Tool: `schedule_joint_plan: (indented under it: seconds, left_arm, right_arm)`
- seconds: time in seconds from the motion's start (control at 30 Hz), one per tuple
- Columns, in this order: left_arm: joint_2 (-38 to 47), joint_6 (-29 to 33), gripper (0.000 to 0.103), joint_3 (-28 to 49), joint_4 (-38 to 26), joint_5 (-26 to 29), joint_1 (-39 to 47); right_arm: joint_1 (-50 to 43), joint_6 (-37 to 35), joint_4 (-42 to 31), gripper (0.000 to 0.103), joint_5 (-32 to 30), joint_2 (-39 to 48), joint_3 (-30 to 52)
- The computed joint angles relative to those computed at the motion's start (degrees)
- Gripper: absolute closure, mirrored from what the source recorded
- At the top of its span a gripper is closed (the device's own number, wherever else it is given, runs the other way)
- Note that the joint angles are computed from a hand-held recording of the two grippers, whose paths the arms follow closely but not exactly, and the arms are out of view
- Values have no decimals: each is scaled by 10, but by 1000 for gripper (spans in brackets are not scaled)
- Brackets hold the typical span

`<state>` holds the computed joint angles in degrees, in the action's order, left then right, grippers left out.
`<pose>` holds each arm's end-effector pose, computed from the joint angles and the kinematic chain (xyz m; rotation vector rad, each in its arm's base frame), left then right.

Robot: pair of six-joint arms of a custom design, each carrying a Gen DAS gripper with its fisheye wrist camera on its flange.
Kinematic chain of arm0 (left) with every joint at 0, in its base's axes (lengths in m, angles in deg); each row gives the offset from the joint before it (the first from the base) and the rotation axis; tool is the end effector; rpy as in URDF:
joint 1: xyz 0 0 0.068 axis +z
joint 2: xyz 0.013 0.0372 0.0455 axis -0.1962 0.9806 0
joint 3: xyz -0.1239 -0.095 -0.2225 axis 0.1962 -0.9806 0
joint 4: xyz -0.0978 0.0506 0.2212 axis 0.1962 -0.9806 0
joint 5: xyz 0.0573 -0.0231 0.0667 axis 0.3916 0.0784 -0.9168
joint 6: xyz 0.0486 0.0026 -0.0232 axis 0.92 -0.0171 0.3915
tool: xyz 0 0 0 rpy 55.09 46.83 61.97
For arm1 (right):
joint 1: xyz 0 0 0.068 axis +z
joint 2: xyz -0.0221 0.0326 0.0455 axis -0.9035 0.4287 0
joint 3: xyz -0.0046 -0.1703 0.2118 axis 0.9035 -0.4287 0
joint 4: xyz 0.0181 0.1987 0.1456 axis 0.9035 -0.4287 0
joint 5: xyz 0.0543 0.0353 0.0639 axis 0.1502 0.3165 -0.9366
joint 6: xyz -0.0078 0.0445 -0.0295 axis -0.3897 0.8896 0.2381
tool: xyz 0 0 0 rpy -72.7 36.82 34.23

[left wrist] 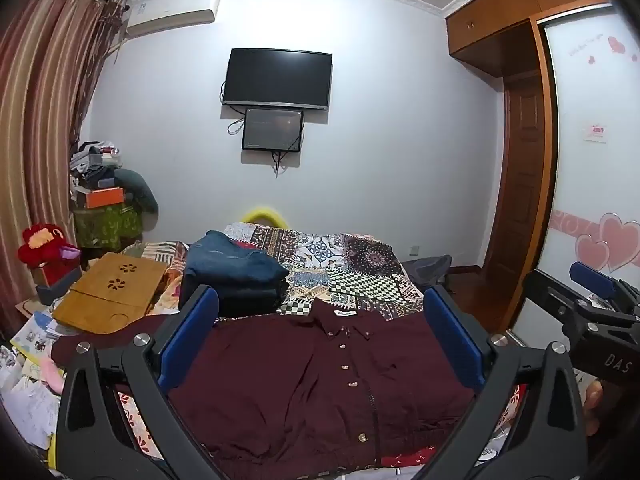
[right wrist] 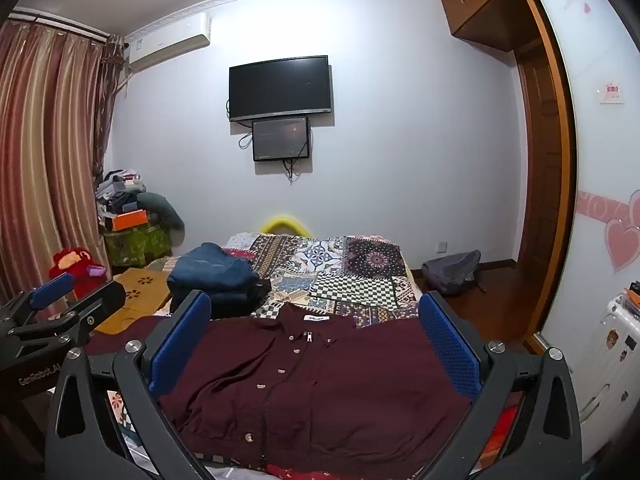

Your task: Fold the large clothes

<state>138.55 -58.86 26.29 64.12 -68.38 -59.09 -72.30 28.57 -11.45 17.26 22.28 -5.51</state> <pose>0.2237 -0.2021 0.3300 -0.2640 1.7808 0.0808 0.2888 -0.0210 0.3763 -0.3555 1.8298 0.3057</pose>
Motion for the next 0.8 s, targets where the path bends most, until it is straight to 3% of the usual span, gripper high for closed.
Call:
schedule_joint_plan:
  seconds: [0.8]
  left_arm:
    - [6,-8,0,6,-6,1,4]
  right_arm:
    - [6,10,1,0,5,3,-2]
